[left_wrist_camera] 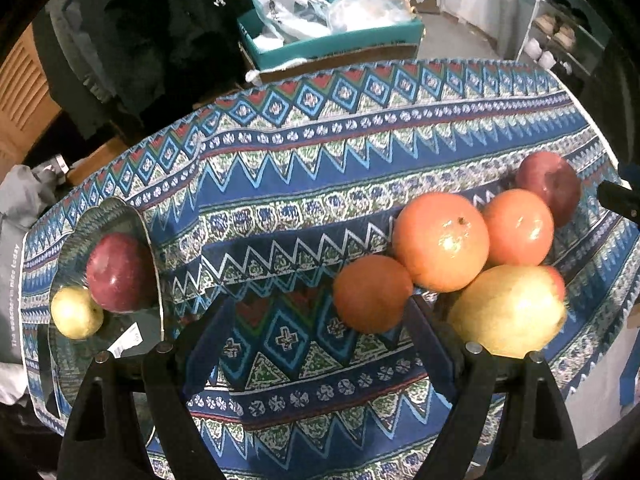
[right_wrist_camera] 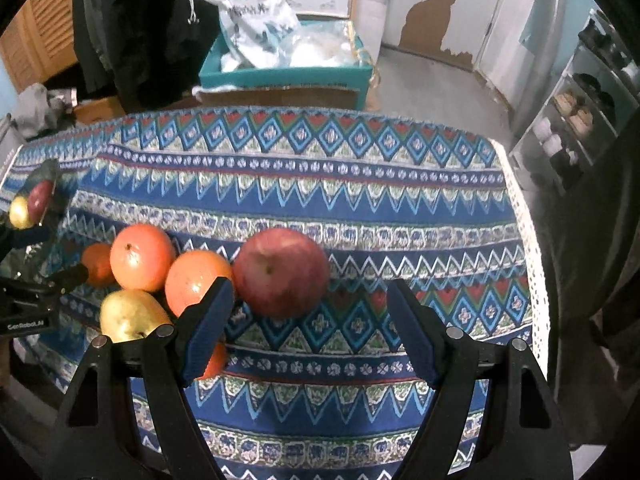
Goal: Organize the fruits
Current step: 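Grasp another red apple with the right tool while the left tool approaches an orange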
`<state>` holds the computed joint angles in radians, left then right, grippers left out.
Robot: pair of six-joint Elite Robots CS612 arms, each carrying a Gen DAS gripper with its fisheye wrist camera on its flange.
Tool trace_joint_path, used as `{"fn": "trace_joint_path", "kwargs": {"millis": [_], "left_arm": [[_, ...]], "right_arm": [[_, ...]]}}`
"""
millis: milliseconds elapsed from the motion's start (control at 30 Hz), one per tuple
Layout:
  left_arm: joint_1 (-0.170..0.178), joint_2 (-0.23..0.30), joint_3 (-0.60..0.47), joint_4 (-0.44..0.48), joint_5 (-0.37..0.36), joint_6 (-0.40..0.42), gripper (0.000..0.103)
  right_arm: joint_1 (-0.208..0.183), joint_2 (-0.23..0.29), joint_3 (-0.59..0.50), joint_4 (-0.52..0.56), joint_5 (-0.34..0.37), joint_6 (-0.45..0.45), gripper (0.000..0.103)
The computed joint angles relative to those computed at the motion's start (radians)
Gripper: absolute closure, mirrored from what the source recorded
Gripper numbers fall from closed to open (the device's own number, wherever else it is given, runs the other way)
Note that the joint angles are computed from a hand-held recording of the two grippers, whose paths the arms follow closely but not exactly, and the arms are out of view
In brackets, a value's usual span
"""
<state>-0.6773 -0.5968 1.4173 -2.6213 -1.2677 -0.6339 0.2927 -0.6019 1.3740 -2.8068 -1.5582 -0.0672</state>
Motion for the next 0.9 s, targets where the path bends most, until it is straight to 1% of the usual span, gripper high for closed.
{"fn": "trace_joint_path", "kwargs": {"millis": [67,300,400,567,900], "left_arm": [[0.006,0.004,0.002,-0.025,-0.025,-0.001,0.016],[0.010,0.013,-0.003,-0.042,-0.065,-0.010,0.015],[0.010,0.019,-0.009,-0.044,-0.074,0.001,0.015],[0.011,0.018,-0.010,-0.040,-0.086,-0.003,0.016],[0.017,0.015,0.006,-0.069,-0.115,0.001,0.016]], "right_arm": [[0.000,0.004,-0.005,0.018,0.001,-0.003,0.024],[0.000,0.018,-0.024,0.077,0.010,-0.038,0.024],[0.000,0.026,-0.036,0.114,0.014,-0.056,0.024],[0.005,0.048,-0.066,0.159,-0.004,-0.089,0.024],[0.004,0.099,-0.132,0.200,0.031,-0.162,0.024]]}}
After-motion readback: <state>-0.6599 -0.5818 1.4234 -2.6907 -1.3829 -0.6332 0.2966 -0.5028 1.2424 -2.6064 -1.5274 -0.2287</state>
